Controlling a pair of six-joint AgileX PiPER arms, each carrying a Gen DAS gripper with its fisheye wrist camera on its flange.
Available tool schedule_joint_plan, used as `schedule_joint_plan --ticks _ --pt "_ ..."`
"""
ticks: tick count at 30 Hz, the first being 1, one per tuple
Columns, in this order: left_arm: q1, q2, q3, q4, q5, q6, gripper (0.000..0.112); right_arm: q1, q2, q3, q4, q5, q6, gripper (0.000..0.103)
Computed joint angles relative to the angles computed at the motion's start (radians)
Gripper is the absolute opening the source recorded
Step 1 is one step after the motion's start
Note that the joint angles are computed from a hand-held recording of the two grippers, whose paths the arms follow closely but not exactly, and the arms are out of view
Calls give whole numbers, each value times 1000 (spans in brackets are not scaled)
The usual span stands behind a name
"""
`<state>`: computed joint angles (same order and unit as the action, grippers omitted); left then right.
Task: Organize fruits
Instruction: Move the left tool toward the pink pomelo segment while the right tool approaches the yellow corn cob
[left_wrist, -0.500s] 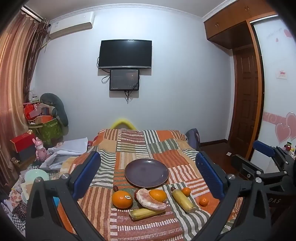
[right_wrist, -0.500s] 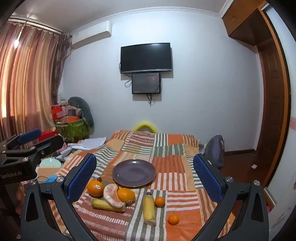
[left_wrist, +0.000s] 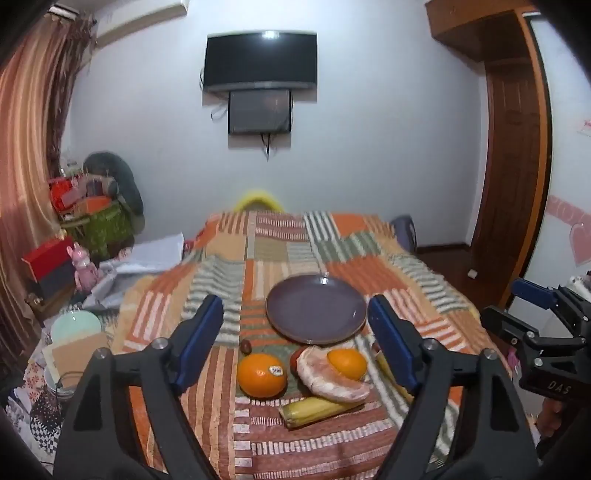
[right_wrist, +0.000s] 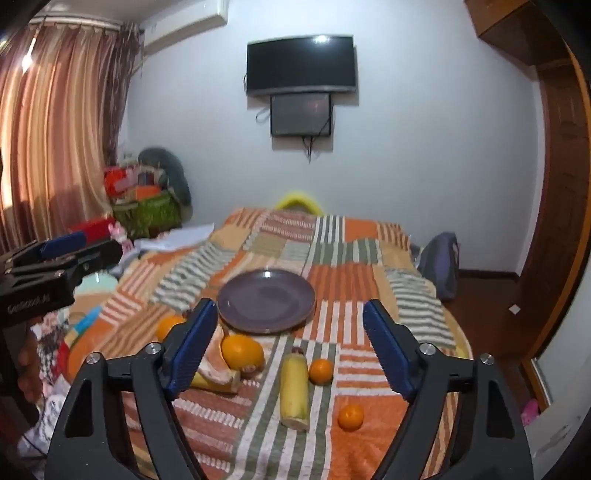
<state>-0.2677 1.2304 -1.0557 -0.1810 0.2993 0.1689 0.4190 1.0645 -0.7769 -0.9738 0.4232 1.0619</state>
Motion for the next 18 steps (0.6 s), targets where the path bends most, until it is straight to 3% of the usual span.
schedule_joint_plan --ticks 6,15,18 --pt "48 142 -41 -21 75 49 67 -85 93 -3 277 -59 -307 62" --pt "82 330 -121 -152 186 172 65 -254 275 -49 916 -101 -925 62" --pt "69 359 -143 -161 212 185 65 -292 338 -79 1037 -82 -1042 62"
